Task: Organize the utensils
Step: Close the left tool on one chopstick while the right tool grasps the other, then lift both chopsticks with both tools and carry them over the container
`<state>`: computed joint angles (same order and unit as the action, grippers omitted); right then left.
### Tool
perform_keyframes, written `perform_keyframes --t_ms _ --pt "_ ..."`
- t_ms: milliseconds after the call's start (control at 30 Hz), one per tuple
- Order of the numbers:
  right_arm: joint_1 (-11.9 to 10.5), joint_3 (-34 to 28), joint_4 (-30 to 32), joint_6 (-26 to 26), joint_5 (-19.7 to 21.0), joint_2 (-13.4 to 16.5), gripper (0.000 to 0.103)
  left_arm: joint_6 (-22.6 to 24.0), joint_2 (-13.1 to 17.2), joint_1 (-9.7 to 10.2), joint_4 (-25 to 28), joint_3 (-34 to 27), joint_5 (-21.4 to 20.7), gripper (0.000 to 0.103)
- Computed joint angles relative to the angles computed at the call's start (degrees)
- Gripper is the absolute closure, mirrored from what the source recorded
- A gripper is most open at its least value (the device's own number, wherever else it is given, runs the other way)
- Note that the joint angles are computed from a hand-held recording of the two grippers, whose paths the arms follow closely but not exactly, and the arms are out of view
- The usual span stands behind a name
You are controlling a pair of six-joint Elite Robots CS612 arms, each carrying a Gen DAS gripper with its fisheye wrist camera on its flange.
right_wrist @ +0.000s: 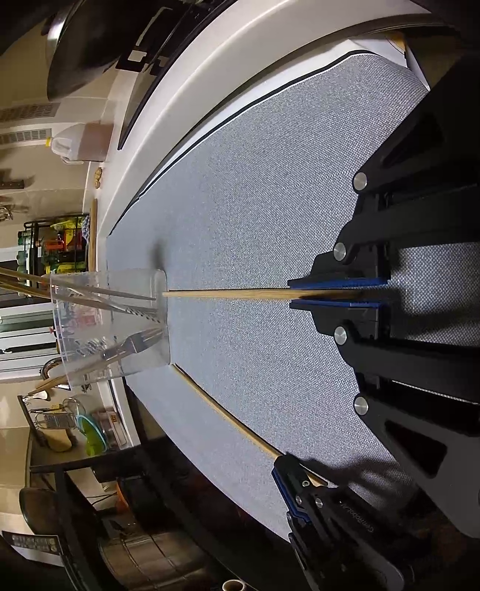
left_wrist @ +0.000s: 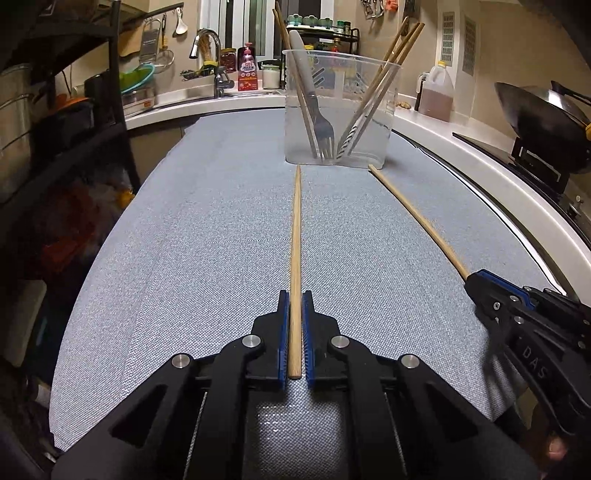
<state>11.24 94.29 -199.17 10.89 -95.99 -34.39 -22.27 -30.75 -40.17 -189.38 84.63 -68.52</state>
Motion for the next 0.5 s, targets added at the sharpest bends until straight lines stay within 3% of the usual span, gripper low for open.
perform_keyframes --t_ms 500 --pt "0.38 0.72 -2.09 -0.74 -1.17 -0.93 0.098 1.40 -0.10 -0.12 -3.56 0.49 0.76 0.096"
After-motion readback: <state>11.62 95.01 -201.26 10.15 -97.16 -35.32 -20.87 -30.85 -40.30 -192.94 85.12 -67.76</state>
